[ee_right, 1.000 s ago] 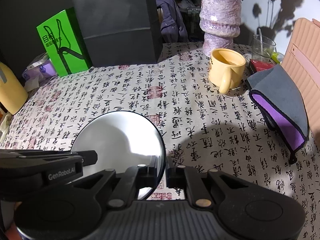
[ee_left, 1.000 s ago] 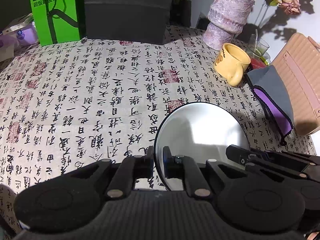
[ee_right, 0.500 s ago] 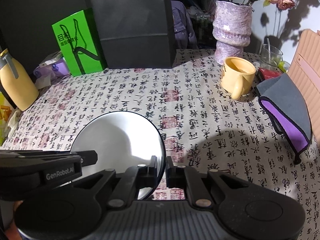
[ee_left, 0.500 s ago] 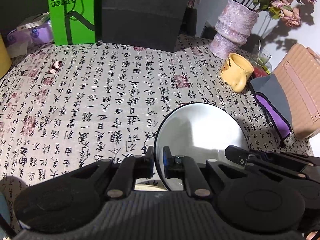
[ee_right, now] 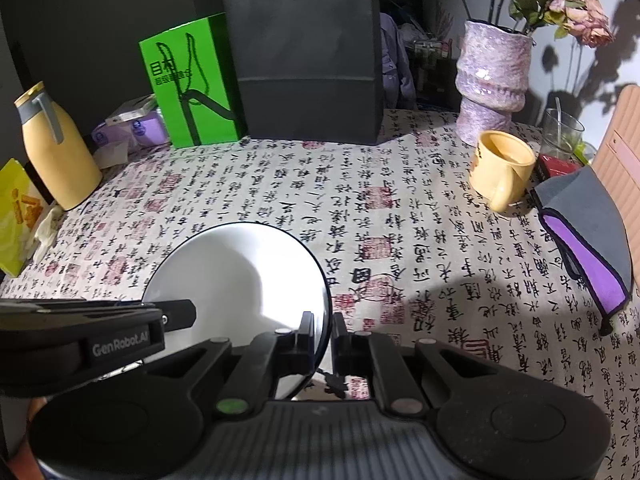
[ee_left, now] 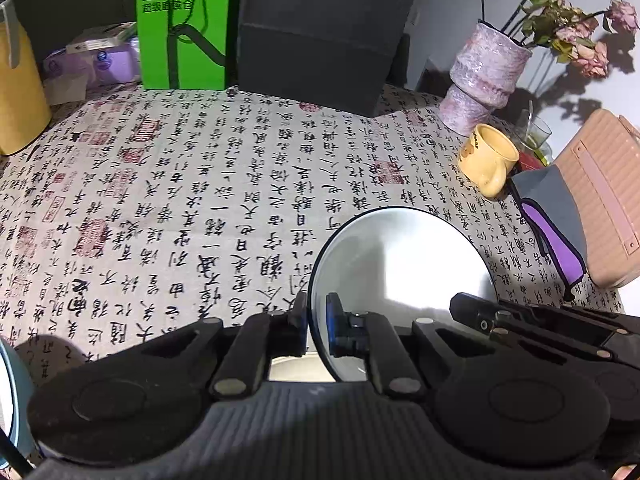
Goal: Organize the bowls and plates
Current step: 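Lift the small white bowl off the table with both grippers, then carry the small white bowl with both grippers toward the blue bowl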
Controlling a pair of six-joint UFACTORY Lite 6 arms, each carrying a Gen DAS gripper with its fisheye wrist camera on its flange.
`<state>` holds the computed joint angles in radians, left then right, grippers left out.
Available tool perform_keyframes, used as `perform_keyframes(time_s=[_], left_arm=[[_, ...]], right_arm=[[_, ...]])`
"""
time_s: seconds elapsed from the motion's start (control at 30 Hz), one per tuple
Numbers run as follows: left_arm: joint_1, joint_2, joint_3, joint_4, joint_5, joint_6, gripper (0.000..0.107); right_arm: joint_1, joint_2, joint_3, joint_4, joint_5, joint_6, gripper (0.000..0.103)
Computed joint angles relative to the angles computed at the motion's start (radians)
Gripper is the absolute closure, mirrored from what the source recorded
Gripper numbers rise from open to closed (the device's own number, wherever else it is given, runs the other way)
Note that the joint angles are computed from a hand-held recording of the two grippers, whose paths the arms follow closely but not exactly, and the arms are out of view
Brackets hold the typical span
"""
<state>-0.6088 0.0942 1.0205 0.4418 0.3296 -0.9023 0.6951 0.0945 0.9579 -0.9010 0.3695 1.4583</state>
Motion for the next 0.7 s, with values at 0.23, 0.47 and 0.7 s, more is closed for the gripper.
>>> perform_keyframes(time_s=[0.23, 0.47, 0.7], left_arm=[[0.025, -0.095, -0.083, 0.019, -0.003, -0.016, 0.098], [0.058, -0.179, -0.155, 0.001, -0.004, 0.006, 0.098], [0.094, -0.254, -0.211, -0.031, -0.004, 0.044, 0.098]], right_arm=[[0.060, 0.008, 0.026, -0.022, 0.032, 0.041, 0.095], [0.112, 0.021, 0.054, -0.034, 0.054, 0.070, 0.095], [0.155, 0.047, 0.094, -0.034, 0.075, 0.079, 0.095]])
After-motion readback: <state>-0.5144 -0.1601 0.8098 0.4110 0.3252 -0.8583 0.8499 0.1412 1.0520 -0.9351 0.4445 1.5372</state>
